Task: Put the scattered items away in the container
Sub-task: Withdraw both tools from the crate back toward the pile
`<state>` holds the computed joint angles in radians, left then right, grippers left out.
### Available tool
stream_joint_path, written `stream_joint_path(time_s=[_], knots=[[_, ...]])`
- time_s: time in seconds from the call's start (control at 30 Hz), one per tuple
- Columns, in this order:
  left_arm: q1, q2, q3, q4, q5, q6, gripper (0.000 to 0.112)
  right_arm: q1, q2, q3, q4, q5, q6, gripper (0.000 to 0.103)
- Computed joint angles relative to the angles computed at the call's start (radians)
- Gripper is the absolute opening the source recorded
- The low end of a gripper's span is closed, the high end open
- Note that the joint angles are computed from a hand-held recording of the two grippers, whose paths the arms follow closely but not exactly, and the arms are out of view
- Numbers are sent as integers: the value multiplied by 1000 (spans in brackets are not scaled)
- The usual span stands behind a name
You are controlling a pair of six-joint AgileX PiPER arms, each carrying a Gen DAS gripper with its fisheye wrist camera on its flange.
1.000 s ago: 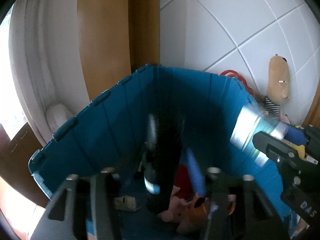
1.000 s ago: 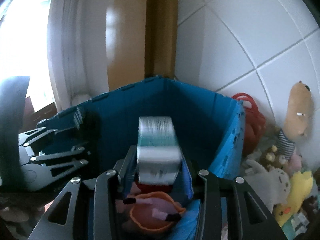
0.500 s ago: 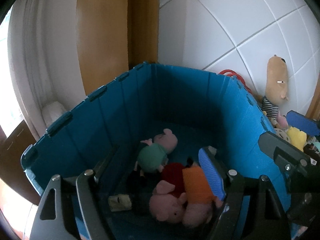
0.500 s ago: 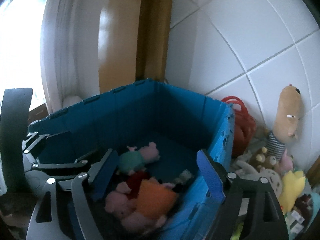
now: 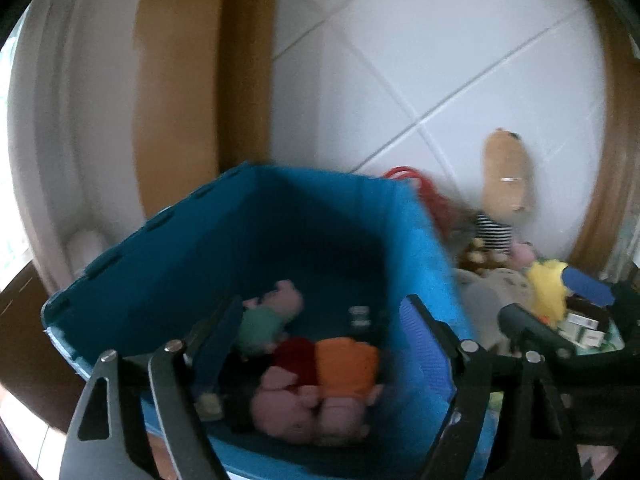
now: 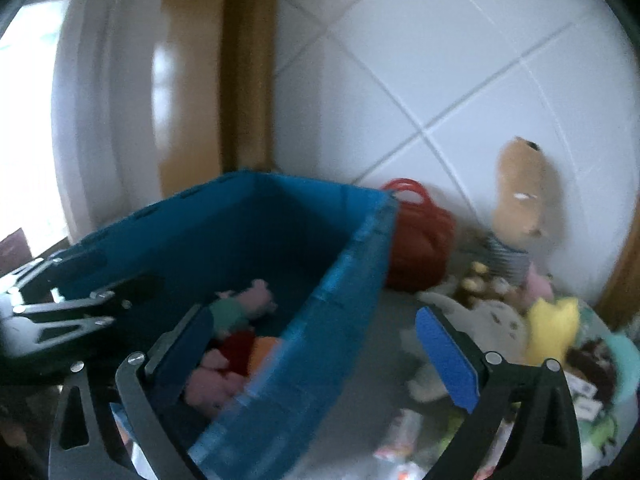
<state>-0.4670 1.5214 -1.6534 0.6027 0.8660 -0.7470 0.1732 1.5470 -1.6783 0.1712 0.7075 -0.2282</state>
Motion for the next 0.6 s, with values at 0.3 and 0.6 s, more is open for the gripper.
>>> stream_joint_path(time_s=[0.3, 0.6], knots=[[-357, 154, -191, 197, 139, -161, 94, -469, -155, 212, 418, 70, -440, 103], [-548, 538, -618, 170, 352, -183, 94, -926, -37, 188, 625, 293, -807, 103]])
